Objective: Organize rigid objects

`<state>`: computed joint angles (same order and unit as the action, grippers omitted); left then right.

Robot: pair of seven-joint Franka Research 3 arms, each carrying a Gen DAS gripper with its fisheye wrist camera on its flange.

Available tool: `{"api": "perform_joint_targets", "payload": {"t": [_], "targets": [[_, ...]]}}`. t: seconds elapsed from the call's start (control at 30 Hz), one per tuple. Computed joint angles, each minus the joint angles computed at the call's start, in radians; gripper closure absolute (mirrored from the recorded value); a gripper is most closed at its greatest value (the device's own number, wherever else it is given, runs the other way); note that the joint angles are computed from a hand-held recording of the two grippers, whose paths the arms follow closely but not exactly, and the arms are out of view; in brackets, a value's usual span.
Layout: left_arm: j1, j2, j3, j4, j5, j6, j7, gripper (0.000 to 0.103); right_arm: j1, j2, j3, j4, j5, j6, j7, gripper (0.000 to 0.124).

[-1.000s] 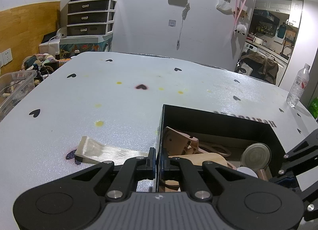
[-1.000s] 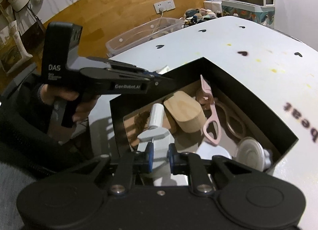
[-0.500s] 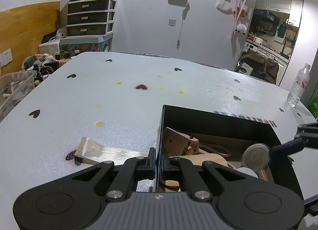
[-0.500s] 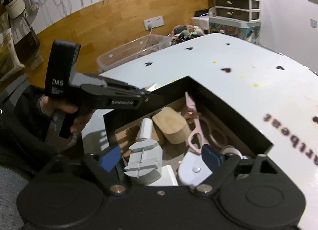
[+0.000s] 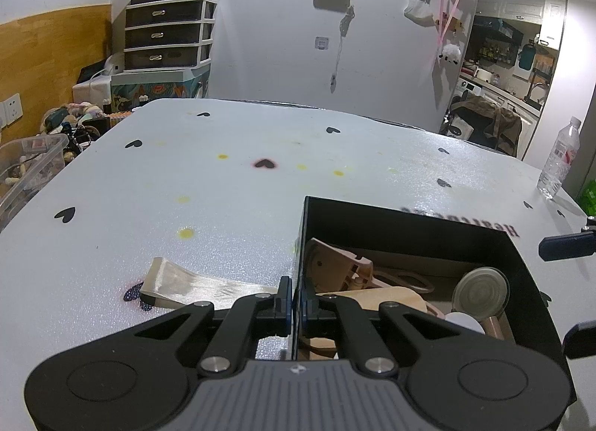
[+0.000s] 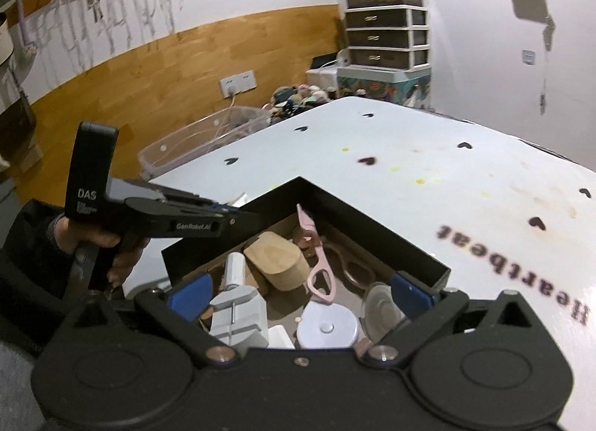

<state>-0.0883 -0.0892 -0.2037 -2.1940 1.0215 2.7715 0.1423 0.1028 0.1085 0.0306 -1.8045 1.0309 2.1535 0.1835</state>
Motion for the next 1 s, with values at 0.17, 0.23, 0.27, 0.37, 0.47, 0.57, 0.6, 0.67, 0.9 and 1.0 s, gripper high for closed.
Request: {"api": "perform_joint_targets", "payload": {"t": [0.17,0.23,0.27,0.37,0.47,0.57,0.6,0.67,0.9,1.0], "targets": [[0.003,-0.023,-0.01,0.001,0.055,-0.014,-0.042,0.098,0.01,-0.036,0.001,-0.056,0.054,0.075,-0.006,0.021],[0.005,-0.038,-0.015,-0.002,0.085,-0.016,-0.068,0.097,0.016,-0.054,0.0,-0.082,0.081,0.108,-0.008,0.021],[0.006,-0.045,-0.019,-0.004,0.098,-0.019,-0.08,0.093,0.02,-0.066,0.0,-0.099,0.095,0.129,-0.011,0.021],[0.009,-0.077,-0.034,-0.02,0.155,-0.02,-0.137,0.067,0.036,-0.107,-0.003,-0.155,0.148,0.203,-0.039,0.021],[0.008,-0.105,-0.053,-0.038,0.206,-0.033,-0.19,0.055,0.055,-0.154,-0.011,-0.218,0.217,0.269,-0.088,0.021],[0.002,-0.14,-0.071,-0.067,0.238,-0.053,-0.236,0.046,0.075,-0.199,-0.022,-0.278,0.291,0.327,-0.135,0.021],[0.0,-0.152,-0.076,-0.077,0.248,-0.058,-0.253,0.043,0.082,-0.216,-0.025,-0.3,0.32,0.351,-0.154,0.021],[-0.004,-0.176,-0.09,-0.097,0.27,-0.072,-0.287,0.038,0.096,-0.244,-0.031,-0.337,0.377,0.397,-0.198,0.021],[-0.031,-0.248,-0.131,-0.158,0.344,-0.108,-0.365,0.017,0.128,-0.338,-0.049,-0.45,0.558,0.51,-0.327,0.021],[-0.042,-0.272,-0.143,-0.178,0.356,-0.123,-0.386,0.011,0.131,-0.375,-0.051,-0.489,0.628,0.544,-0.381,0.021]]}}
